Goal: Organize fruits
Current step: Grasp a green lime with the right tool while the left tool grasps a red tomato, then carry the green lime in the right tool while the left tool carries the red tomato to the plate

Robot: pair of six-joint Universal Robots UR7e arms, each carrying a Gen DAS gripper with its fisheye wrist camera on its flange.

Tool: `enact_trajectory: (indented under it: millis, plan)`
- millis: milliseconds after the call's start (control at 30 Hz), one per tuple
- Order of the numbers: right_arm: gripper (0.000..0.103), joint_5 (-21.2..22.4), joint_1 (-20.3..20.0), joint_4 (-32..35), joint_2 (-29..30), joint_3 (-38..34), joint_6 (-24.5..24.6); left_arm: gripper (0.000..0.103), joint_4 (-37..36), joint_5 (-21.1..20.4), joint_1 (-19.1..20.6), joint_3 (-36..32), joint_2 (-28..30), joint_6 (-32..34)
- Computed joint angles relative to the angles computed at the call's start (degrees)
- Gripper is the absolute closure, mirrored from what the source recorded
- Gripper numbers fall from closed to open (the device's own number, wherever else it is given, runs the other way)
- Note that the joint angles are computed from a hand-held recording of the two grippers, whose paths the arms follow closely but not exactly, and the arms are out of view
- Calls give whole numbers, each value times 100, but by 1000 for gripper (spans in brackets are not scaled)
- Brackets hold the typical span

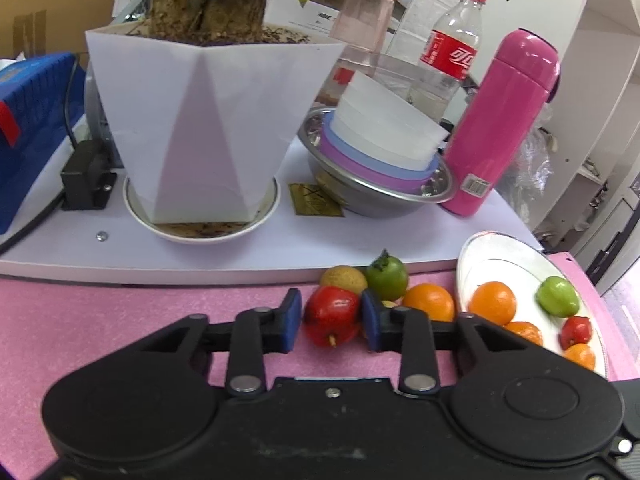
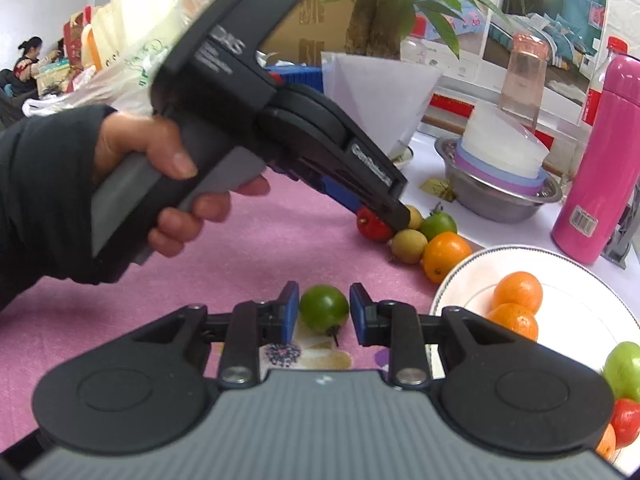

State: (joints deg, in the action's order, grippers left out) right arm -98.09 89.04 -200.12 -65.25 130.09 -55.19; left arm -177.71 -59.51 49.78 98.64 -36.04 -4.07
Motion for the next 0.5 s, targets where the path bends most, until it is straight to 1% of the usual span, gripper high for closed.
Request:
enact_trajectory:
  millis: [167, 333, 400, 433, 500]
  plan:
    - [74, -133, 24, -110, 59, 34, -33, 72, 137, -15, -49, 208, -188, 32]
    - [74, -91, -1, -133, 78, 54, -3, 72, 146, 203, -165, 559, -426, 127]
    - [74, -129, 10, -78, 101, 26, 50, 71, 138, 237, -178, 583, -435, 181]
    - [74, -132, 13, -108, 117, 31, 60, 68, 206, 227, -174, 563, -430, 166]
    - [75, -150, 21, -168, 133, 53, 75, 67, 343, 232, -158, 491, -373, 135]
